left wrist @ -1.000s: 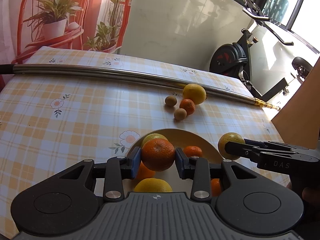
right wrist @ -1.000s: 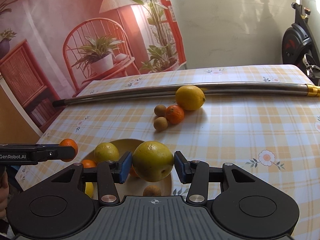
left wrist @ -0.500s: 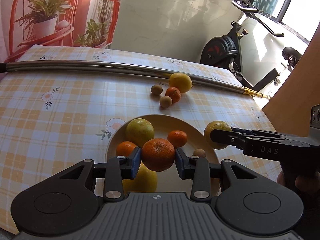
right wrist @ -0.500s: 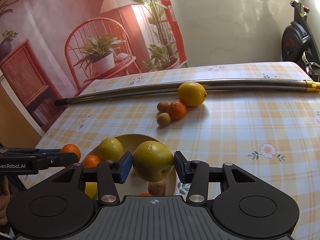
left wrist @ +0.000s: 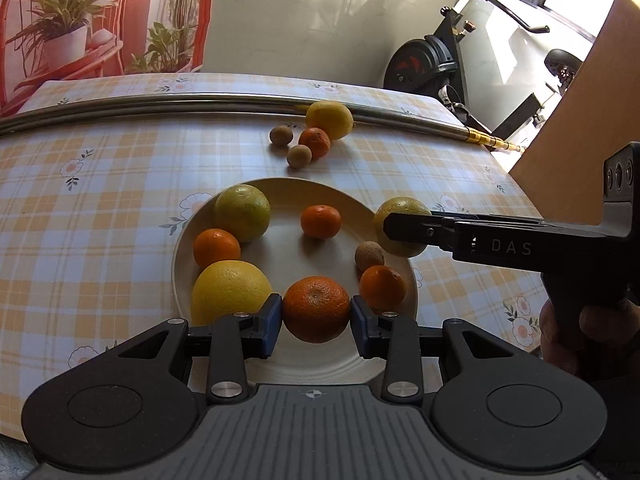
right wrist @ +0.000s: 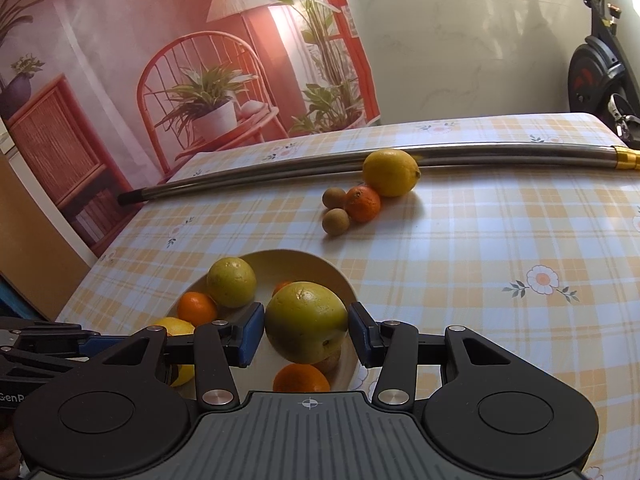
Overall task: Organize fruits
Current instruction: 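Lower the orange into the white plate and open the left tool, then lower the green-yellow lime into the white plate and open the right tool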
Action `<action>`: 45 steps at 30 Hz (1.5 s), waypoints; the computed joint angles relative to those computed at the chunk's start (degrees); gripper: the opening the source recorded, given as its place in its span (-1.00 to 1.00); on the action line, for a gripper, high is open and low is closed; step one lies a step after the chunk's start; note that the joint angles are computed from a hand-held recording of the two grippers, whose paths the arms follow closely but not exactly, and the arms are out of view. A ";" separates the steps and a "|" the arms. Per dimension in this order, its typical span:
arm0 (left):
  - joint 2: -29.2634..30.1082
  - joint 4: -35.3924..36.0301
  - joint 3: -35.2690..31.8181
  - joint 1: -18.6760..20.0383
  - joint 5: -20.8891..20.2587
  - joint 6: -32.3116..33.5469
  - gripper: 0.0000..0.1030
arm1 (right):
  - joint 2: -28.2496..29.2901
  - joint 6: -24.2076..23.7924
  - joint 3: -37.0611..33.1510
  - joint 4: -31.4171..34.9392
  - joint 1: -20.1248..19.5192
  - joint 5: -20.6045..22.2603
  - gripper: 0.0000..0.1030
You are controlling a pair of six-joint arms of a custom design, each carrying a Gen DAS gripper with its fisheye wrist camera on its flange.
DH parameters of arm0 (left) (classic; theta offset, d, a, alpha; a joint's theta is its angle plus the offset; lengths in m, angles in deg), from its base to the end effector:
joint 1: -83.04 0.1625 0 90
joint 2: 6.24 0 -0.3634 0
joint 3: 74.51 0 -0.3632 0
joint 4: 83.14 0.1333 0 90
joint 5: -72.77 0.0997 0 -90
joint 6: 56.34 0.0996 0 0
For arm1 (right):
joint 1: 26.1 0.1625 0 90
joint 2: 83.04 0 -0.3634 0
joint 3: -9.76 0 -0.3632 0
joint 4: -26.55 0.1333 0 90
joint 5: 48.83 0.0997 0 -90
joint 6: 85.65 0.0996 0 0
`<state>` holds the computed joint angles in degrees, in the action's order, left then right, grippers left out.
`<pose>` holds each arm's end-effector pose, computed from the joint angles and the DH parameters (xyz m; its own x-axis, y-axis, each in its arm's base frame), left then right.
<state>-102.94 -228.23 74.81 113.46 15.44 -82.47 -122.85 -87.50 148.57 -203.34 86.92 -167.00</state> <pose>-0.1479 -0.3038 0.1553 -0.7801 0.4184 -0.4652 0.5769 0.7687 -0.2762 0.2183 -0.2932 0.0353 -0.9222 -0.0827 0.3778 -0.3256 0.6935 -0.6427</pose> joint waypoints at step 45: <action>-1.14 2.52 -0.70 -0.27 0.67 -2.55 0.09 | 0.41 0.36 1.90 -3.20 -0.79 0.23 -0.18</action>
<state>-104.08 -225.71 74.11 113.19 16.11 -85.02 -122.44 -87.14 150.46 -206.53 86.13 -166.77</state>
